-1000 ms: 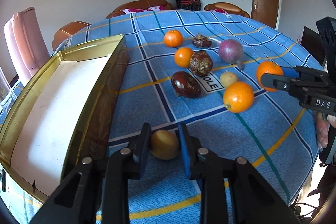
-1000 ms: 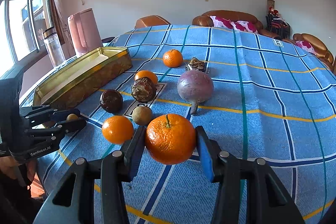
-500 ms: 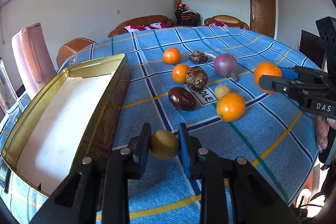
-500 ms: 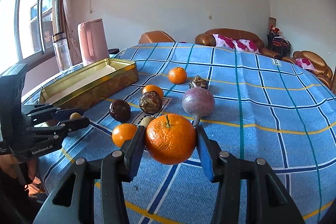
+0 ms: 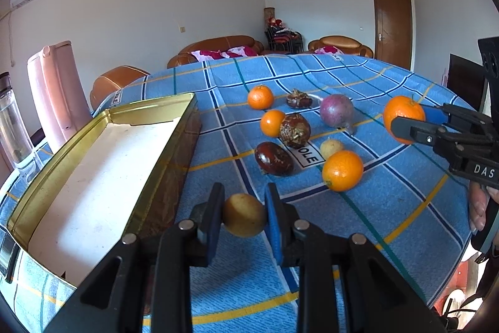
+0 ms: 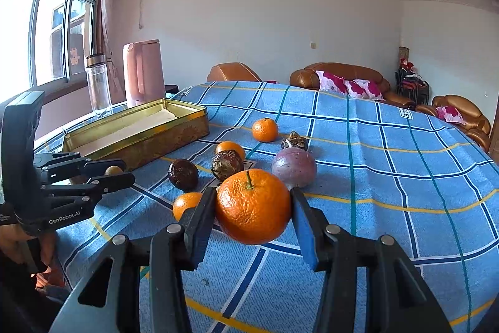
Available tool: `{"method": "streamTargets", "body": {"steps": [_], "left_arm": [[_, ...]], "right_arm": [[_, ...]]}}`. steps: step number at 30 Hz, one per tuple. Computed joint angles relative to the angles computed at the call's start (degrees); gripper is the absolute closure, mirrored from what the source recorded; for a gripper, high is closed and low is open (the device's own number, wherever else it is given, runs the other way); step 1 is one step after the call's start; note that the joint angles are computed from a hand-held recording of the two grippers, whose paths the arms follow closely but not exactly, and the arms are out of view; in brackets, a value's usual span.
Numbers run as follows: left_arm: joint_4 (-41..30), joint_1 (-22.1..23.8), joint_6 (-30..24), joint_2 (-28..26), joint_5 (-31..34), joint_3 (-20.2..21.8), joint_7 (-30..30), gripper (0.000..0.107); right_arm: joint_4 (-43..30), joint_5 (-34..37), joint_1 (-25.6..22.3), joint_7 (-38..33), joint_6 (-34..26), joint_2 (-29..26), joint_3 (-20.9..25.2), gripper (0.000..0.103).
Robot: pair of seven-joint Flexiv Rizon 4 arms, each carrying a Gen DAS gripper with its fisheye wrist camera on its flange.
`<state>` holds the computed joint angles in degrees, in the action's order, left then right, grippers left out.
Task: Organize fruits
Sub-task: 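Lift and carry both held fruits over the gold tin tray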
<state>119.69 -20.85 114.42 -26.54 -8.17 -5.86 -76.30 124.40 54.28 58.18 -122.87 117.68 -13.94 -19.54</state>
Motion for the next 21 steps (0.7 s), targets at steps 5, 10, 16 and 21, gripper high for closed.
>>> {"method": "streamTargets", "body": {"steps": [5,10,16,21], "left_arm": [[0.4,0.7,1.6,0.0,0.8,-0.7,-0.9,0.079],[0.6,1.2,3.4,0.0,1.6,-1.1,-1.6,0.079],[0.9,-0.3,7.6,-0.3,1.2,0.0,-1.0,0.079],[1.3,-0.9,11.0,-0.6,0.3,0.1,-0.4,0.079]], "right_arm": [[0.3,-2.2,-4.7,1.1,3.4,-0.7,6.0,0.054],[-0.2,-2.9,-9.4,0.6,6.0,-1.4,11.7,0.054],[-0.2,-4.2,-13.7,0.6,9.5,-2.4,17.3,0.054],[0.1,-5.6,-16.3,1.5,12.3,-3.1,20.4,0.053]]}}
